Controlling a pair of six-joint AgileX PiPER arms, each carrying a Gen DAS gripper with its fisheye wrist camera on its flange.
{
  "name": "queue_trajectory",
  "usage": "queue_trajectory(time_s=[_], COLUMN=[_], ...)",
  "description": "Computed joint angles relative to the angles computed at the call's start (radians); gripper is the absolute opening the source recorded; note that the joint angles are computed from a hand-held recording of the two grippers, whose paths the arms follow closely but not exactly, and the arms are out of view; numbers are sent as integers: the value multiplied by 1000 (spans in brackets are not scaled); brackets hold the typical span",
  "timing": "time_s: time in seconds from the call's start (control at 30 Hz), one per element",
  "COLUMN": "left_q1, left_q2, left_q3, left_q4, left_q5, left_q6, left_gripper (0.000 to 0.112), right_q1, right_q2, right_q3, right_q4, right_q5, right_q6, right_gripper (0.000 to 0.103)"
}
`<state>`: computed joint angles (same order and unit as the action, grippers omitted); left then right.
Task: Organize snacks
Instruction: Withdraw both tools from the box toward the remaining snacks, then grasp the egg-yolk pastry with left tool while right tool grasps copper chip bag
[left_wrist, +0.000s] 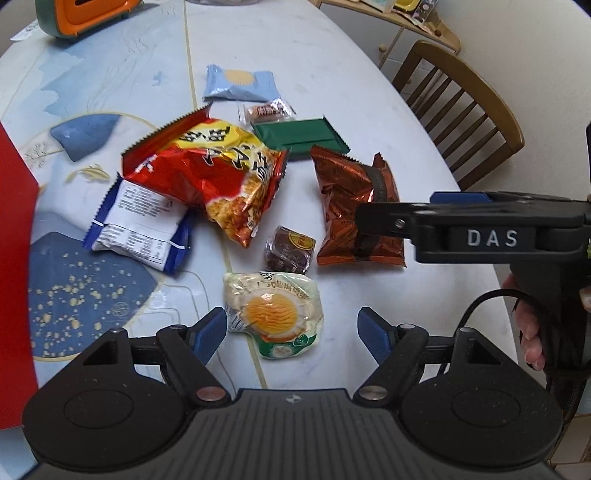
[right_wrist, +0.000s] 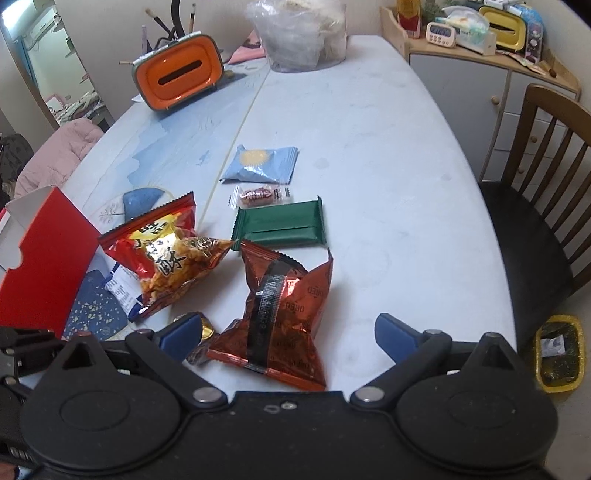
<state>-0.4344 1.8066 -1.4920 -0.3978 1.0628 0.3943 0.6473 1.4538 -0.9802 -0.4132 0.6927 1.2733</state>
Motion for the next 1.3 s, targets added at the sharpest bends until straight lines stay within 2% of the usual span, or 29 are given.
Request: queue_trajectory(time_s=[0.4,0.5,0.57,0.83,0.93,1.2,1.3], left_q1=[-45,-52,-53,-48,-36,-2,18], left_q2=[22,14,10,-8,-16,-67,-104], left_q3=[26,42,48,77,86,115,135], left_q4=[71,86,88,100,91,60,46], left_q5=[-85,-109,-119,-145,-147,-131,-120], left_q6=[-60,-69,-68,-90,-96,-74,-50], left_gripper=[76,65,62,58,57,57,57], right_q1=[-65,-70,-72,-63,-44,17,53], right_q2=[93,104,108,101,94,33,6], right_q3=[-11,-12,-12,-8,-11,-4,-18], right_q4=[81,86,94,104,69,-1,-17], right_q5=[-91,-96,-103,-120,-104,-34,18], right_q6=[-89,-95,-107,-118,-87,12,35], right_gripper=[95,89,86,61,56,55,55])
